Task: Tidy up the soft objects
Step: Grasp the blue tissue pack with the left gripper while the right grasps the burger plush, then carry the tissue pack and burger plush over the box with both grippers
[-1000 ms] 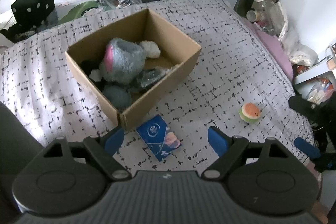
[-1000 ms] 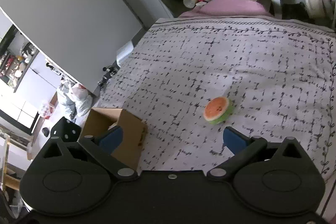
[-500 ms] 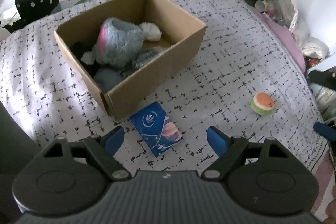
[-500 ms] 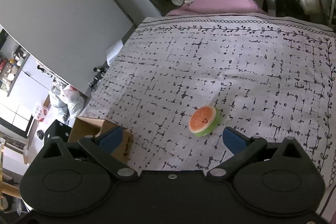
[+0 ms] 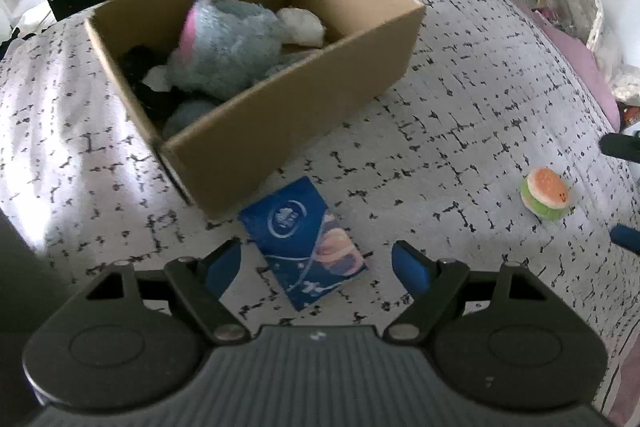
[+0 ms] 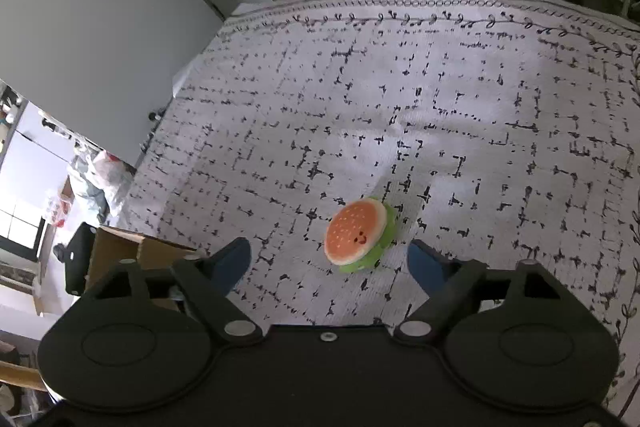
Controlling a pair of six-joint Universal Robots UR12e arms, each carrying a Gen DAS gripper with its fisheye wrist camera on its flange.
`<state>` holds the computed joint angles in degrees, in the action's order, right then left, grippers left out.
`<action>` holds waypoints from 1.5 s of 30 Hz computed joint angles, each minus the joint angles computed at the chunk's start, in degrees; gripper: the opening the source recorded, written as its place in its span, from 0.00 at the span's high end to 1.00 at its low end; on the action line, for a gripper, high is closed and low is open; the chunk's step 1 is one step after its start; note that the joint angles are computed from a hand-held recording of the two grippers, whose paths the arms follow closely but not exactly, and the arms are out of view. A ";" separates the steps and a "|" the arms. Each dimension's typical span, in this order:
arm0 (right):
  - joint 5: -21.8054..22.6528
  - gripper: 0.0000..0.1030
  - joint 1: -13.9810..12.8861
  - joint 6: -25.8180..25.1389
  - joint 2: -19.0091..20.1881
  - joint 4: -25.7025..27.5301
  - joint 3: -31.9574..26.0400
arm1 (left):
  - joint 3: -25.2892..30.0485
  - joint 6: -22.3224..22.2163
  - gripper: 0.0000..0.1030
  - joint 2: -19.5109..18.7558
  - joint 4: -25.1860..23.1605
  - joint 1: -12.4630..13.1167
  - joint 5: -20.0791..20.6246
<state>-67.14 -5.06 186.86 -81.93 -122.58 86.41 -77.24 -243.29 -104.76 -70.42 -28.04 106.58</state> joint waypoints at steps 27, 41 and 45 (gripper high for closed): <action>-9.40 0.39 3.67 -7.20 4.61 1.46 -2.54 | -0.96 2.01 0.40 -0.74 3.82 0.95 -4.26; -13.88 0.65 4.35 -8.53 2.32 1.42 -0.88 | -0.12 6.95 0.40 -0.47 10.71 -0.28 2.55; -13.10 0.65 3.97 -6.17 0.96 0.79 -0.06 | -0.31 9.24 0.40 0.13 13.70 -0.32 3.49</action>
